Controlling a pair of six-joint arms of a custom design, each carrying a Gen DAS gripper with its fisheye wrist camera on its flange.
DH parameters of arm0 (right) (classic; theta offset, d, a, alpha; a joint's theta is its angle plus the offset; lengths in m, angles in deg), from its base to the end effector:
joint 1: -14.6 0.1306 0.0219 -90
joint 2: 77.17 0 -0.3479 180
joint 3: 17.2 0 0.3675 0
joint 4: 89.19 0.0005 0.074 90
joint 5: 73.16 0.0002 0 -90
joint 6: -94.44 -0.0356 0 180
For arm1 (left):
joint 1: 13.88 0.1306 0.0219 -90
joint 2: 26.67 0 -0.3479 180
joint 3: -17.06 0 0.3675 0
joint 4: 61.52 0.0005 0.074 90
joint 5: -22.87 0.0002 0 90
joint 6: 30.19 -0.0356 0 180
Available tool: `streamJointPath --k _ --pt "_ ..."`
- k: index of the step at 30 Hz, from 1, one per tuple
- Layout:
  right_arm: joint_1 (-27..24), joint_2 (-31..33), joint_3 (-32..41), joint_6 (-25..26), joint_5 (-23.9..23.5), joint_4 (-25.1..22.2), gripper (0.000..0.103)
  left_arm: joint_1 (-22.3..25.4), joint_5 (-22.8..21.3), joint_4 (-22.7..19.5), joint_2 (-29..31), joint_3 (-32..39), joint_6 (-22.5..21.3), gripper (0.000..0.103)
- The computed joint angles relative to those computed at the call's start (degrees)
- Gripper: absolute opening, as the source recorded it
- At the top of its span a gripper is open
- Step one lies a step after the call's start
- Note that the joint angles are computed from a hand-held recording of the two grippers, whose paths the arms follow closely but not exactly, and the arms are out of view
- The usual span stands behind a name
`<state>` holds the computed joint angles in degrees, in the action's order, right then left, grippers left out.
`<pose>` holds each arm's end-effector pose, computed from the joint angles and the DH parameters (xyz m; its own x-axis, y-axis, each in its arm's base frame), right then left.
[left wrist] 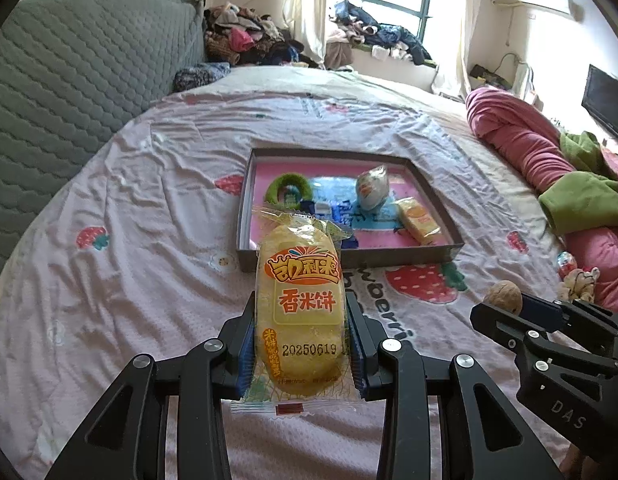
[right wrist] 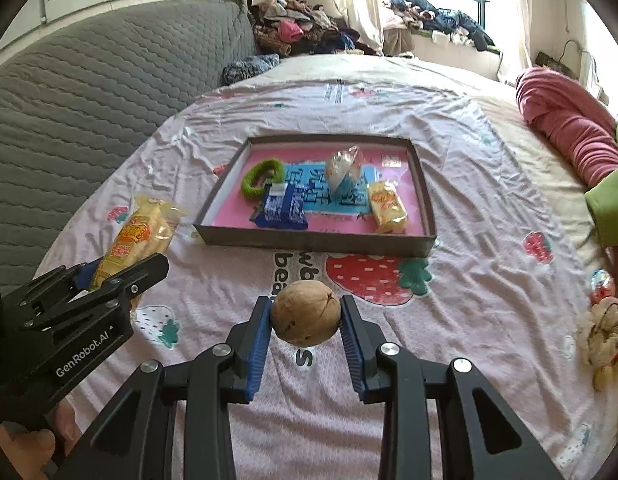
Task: Organize objects
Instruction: 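Lift and carry the rice cake pack and the ball toward the tray with both tools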
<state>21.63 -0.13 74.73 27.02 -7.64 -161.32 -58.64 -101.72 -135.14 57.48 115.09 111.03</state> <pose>0.3520 0.0578 0.4745 -0.6424 -0.4313 -0.6334 -0.6288 0.7692 0.1140 0.2944 -0.2642 0.4755 -0.6777 -0.2318 -0.6979 -0.2423 0.9664 -0.0857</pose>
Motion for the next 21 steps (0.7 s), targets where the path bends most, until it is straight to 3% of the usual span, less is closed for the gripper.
streamJointPath --k 10,21 --pt "-3.4 -3.1 2.7 1.9 -3.3 -3.4 0.035 -4.4 -4.6 -6.7 0.8 6.2 3.6 0.039" --pt "-6.3 -3.9 5.9 3.5 -5.8 -6.0 0.035 -7.6 -7.7 -11.3 2.7 11.9 5.8 0.039"
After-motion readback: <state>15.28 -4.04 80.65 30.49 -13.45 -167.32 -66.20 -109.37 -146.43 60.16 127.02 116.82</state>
